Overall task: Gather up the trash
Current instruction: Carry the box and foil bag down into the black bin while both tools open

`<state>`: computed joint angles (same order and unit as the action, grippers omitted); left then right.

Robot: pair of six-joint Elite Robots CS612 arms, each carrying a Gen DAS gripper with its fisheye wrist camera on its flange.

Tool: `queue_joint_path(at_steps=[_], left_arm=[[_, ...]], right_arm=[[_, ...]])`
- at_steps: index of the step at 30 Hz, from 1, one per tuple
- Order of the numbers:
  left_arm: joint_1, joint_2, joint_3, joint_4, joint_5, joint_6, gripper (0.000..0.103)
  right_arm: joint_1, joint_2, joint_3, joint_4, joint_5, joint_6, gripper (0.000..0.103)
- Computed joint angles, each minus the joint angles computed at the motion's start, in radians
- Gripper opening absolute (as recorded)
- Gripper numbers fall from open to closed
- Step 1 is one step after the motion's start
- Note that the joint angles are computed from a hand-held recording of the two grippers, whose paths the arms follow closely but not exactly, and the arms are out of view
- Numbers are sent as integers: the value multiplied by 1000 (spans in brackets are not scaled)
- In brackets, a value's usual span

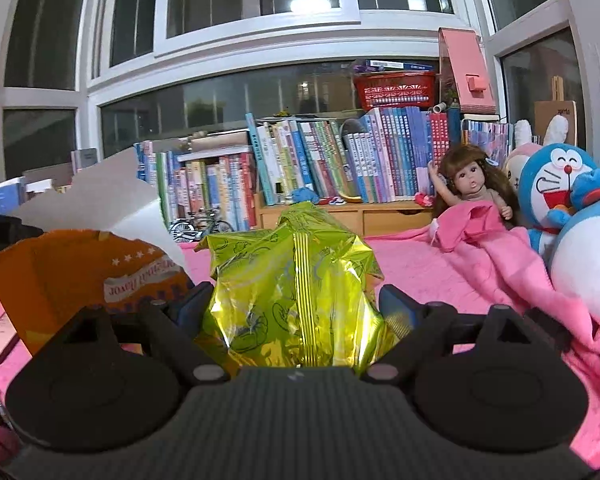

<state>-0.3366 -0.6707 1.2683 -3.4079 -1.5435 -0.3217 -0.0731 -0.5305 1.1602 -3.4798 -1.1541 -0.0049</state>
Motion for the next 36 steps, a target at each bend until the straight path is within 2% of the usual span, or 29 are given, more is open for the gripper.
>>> queue_joint_path(at_steps=[4,7,11,17,23,36], left_arm=[[-7,-29,78,-49,-11,9,16],[-10,-51,134,-54,-32,1,16],[-12,-76,204,-22,-89,-32,16],[-24,-90,266,67,-109,-29,14],[-25,-70,263,201,-107,-52,11],[-27,-68,248,274,-45,-22,13]], right_arm=[[-14,-30,78,-36,46,34,89],[-26,-59,149,-35,87,33,89],[-32,-94,235,-24,110,0,89],[-33,-131,322,78,147,-53,89],[-24,-133,343,185,146,-95,89],[-10,-150,341,398,134,-256,89]])
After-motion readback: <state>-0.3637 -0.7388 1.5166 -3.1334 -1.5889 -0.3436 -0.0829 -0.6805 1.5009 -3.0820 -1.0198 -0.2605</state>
